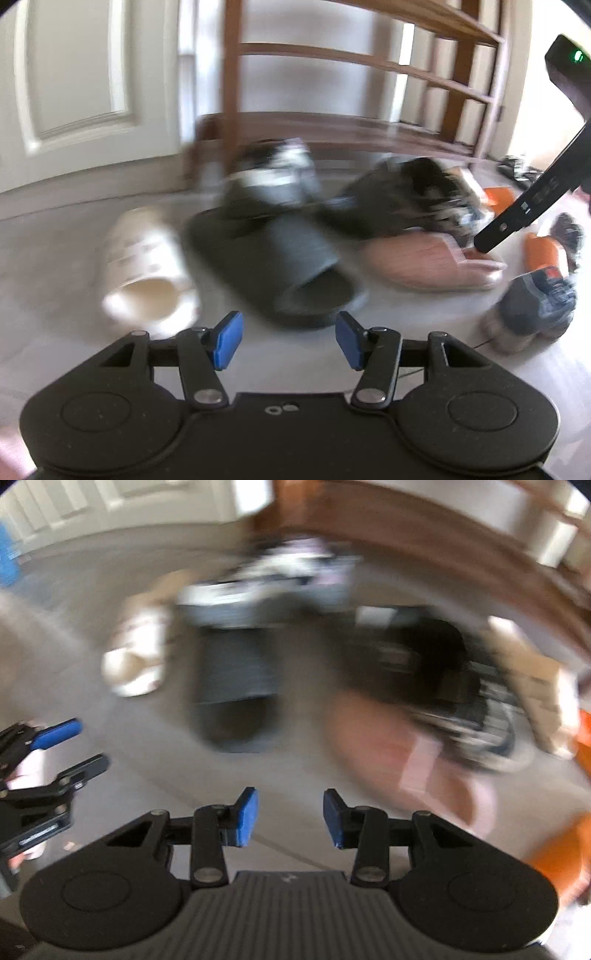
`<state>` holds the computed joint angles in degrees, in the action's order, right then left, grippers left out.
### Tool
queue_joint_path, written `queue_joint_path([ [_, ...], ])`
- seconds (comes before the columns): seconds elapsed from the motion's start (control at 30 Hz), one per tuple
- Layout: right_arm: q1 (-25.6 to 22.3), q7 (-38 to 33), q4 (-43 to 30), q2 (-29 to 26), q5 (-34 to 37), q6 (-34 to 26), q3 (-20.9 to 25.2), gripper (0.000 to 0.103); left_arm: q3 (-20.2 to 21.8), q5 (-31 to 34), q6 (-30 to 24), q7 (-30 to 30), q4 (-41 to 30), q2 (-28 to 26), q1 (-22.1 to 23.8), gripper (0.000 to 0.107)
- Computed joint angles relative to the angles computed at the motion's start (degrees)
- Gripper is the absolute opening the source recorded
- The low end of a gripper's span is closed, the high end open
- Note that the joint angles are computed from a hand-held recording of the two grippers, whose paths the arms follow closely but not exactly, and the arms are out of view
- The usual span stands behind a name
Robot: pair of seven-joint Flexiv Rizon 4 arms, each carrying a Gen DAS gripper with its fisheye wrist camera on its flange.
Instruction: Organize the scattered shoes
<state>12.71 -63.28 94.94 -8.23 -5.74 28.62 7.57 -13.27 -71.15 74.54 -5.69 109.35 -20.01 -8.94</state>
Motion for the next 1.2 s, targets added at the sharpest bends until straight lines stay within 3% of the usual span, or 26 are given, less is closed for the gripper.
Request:
queue_joint_path([
  [0.1, -2.4, 0.5, 1.4, -0.4, 2.7, 0.3, -1.3, 0.043, -2.3, -5.7, 1.0, 4.8, 0.2, 0.3, -1.7, 0.055],
  [0.23, -3.6, 1.1, 3.6, 0.6, 3.6, 2.0, -1.4, 0.043, -2.2, -8.9, 3.9, 9.4, -1.3, -1.2, -5.6, 0.055],
  [0.5, -4.7, 1.2, 8.9, 6.2, -1.7, 2.7, -1.6, 0.043, -2.0, 13.4, 3.2, -8.6, -14.1, -13.5, -9.7, 0.054],
  [0.63, -5.9, 1.4, 10.8, 9.2, 0.5, 1.3, -1.9, 0.046, 3.0, 26.1, 2.1, -17.8, -21.9, -19.9, -15.3, 0.053],
  [0.7, -6.2, 0.9, 11.4, 10.2, 1.3, 1.5, -2.0, 0.047, 9.5, 33.0, 0.6, -25.1, -25.9, -23.0, -19.9, 0.046],
  [0.77, -6.6, 0.5, 11.8, 11.1, 2.0, 1.8, -2.1, 0.047, 12.6, 36.6, -0.1, -29.5, -27.7, -24.6, -21.7, 0.025],
  [0.8, -6.7, 0.4, 12.2, 11.5, 2.1, 2.4, -2.2, 0.047, 14.3, 38.3, -0.5, -31.7, -28.7, -25.5, -22.7, 0.023],
  [0.87, -6.9, 0.2, 12.8, 12.3, 2.4, 3.3, -2.1, 0.047, 14.8, 40.5, 1.8, -33.2, -27.1, -25.2, -23.0, 0.011],
  [0.93, -7.0, 0.0, 13.2, 12.7, 3.2, 4.1, -2.2, 0.047, 14.8, 42.0, 3.6, -34.7, -24.6, -24.0, -22.7, 0.006],
  [1.03, -6.8, -0.5, 13.0, 12.3, 4.3, 5.0, -2.3, 0.047, 16.6, 41.7, -6.5, -42.3, -23.4, -20.9, -21.1, 0.006],
  [1.2, -5.7, -2.4, 11.8, 10.9, 3.7, 7.1, -1.6, 0.047, 13.5, 42.8, -14.1, -43.8, -16.4, -14.1, -15.2, 0.006],
])
